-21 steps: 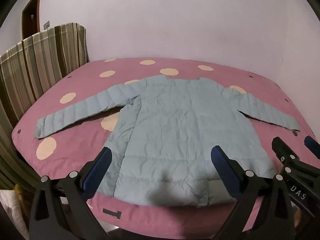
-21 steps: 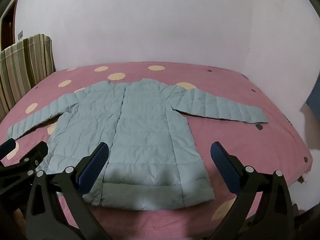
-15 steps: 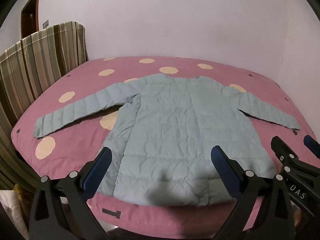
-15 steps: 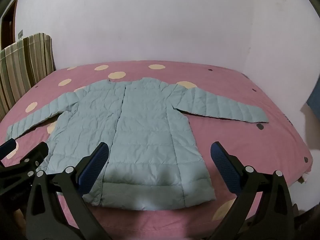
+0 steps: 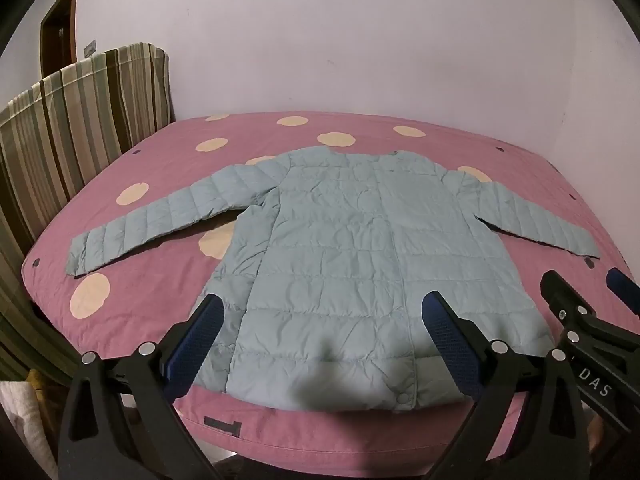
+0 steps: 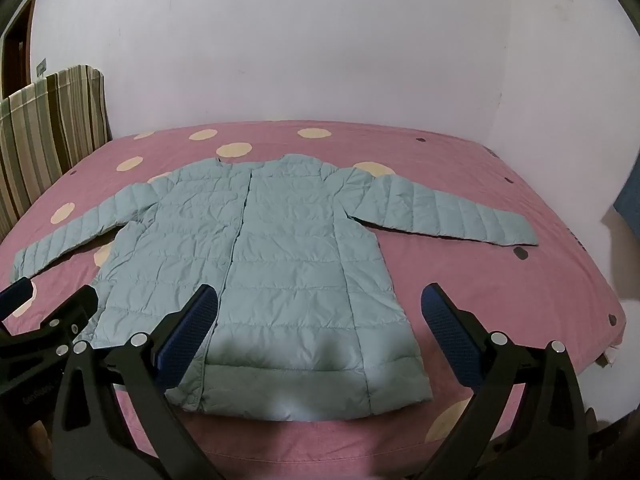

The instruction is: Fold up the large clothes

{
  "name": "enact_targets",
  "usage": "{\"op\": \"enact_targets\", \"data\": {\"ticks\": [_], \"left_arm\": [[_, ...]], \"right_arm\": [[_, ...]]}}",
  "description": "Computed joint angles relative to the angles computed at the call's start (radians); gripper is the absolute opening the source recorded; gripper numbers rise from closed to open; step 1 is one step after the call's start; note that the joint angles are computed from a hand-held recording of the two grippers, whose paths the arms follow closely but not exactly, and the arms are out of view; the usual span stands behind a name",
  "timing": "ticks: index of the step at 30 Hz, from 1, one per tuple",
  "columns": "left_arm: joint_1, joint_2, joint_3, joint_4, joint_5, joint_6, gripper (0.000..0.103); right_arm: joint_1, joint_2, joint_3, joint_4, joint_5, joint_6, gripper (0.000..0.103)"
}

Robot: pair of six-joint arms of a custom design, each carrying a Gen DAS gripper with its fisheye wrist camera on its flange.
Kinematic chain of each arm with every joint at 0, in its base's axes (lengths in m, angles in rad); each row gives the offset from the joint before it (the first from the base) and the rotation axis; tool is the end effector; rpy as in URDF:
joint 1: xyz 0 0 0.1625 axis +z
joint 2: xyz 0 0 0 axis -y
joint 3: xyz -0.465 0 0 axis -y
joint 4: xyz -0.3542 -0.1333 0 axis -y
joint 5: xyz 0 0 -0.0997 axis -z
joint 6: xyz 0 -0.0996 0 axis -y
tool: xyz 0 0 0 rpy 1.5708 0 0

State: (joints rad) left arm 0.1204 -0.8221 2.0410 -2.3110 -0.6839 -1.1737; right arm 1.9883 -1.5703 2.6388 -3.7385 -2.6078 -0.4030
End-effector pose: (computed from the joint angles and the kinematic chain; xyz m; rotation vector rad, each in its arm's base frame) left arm -0.4692 -0.2688 0.0689 0.5847 2.2546 -0.9179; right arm 0.1494 -0.2195 0.3828 0.1455 -1.9618 1.1452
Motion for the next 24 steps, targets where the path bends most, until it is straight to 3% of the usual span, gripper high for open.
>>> {"op": "enact_targets", "data": {"ticks": [24], "left_arm": [[0.001, 0.004, 0.001, -0.004, -0.007, -0.001, 0.099]], "right_arm": [[-0.002, 0.005, 0.002, 0.001, 0.0, 0.002, 0.101]]}}
